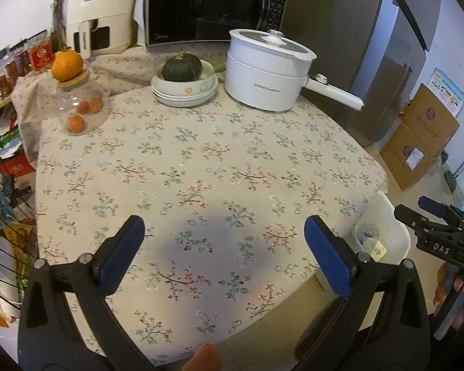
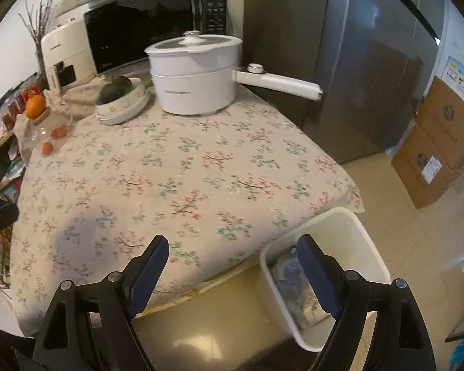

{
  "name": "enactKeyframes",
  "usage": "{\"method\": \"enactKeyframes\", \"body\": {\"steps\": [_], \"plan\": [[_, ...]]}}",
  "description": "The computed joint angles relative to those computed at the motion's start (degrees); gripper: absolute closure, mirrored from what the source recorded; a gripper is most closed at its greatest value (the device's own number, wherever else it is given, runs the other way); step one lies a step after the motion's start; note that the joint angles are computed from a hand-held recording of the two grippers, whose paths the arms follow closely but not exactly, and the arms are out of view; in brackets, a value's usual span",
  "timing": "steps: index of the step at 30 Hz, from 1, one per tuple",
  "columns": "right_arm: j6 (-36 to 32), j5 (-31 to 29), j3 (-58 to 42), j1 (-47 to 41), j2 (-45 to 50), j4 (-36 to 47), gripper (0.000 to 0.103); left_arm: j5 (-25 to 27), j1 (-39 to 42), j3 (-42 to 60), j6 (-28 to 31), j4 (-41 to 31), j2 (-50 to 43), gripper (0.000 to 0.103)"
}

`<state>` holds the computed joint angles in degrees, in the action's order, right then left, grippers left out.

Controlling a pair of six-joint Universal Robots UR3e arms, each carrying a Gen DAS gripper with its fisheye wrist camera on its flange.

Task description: Collect trash

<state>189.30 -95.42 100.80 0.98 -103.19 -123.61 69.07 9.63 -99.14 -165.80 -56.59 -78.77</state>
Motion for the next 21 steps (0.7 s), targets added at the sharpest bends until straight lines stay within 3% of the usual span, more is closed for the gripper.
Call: {"method": "enactKeyframes", "body": {"steps": [21], "plan": [[5.67, -9.68, -3.23, 12.81, 2.98, -3.39, 0.016, 3.72, -0.33, -7.37, -2.09, 4.61, 7.62, 0.001]]}}
